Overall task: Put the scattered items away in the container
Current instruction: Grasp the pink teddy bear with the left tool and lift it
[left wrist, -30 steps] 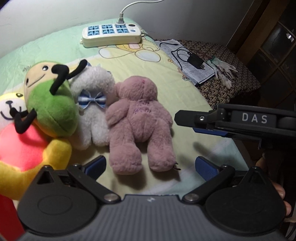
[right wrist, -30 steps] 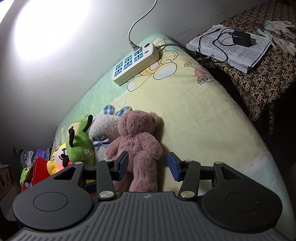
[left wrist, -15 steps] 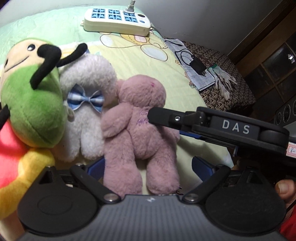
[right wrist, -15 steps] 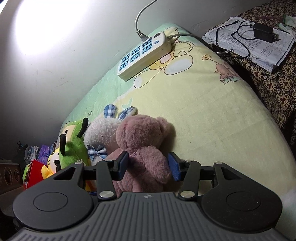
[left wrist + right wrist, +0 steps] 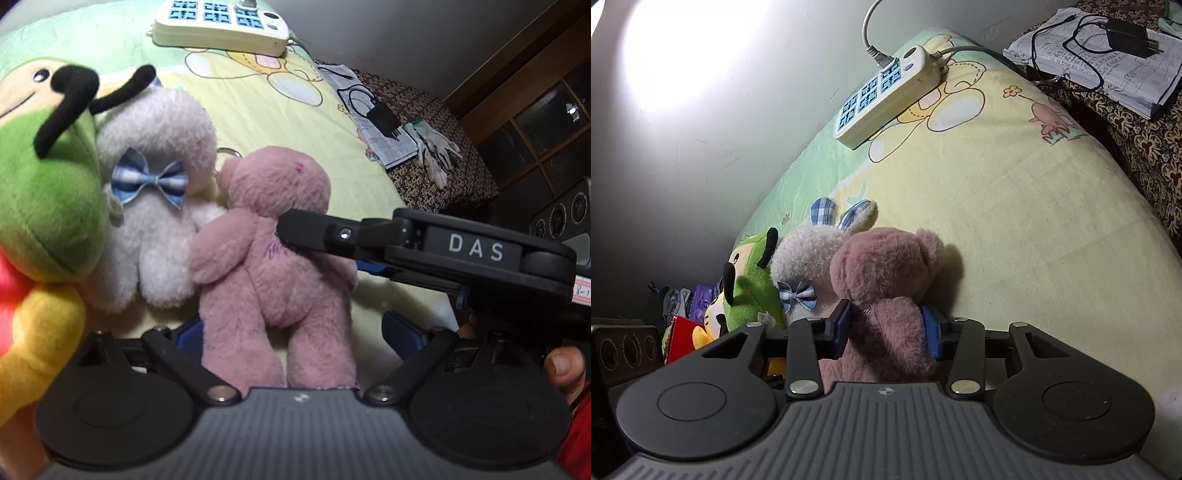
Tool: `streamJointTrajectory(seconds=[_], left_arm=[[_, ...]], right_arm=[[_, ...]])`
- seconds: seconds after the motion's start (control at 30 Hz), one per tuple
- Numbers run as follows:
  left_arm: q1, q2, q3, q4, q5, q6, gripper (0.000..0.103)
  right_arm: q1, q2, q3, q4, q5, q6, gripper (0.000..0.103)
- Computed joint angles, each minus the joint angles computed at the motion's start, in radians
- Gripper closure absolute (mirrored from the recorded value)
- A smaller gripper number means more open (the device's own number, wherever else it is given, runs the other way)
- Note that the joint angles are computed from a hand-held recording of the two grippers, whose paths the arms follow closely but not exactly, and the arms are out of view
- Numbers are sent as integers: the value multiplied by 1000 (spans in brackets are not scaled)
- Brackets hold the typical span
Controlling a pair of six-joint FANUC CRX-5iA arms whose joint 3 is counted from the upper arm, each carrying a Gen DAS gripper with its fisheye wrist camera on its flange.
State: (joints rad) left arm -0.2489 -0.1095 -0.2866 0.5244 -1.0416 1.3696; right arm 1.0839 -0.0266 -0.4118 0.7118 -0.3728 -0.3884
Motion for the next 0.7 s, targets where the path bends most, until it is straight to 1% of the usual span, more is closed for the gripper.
streamJointTrajectory(seconds=[0.13, 0.23, 0.37, 0.43, 0.53, 0.6, 0.7], left_arm=[[-10, -35, -25, 18, -52, -48, 8], [-36, -67, -33, -14, -98, -80, 8], [-53, -105, -48, -56, -135, -97, 8], [-53, -117, -55, -74, -125, -85, 7], [-54, -134, -70, -91, -61, -58, 3], [-61, -125, -65, -93, -29, -52, 3], [-81, -105, -54, -104, -2, -31, 4]], right_arm=[[39, -45, -16, -66, -36, 32, 62], [78, -77, -21, -132, -67, 68, 62], [125, -114, -53, -146, -82, 18, 61], [142, -132, -84, -108, -71, -51, 60], [144, -132, -106, -45, -59, -134, 57], [138, -121, -102, -30, -55, -143, 57], [144, -98, -79, -25, -83, -126, 55]])
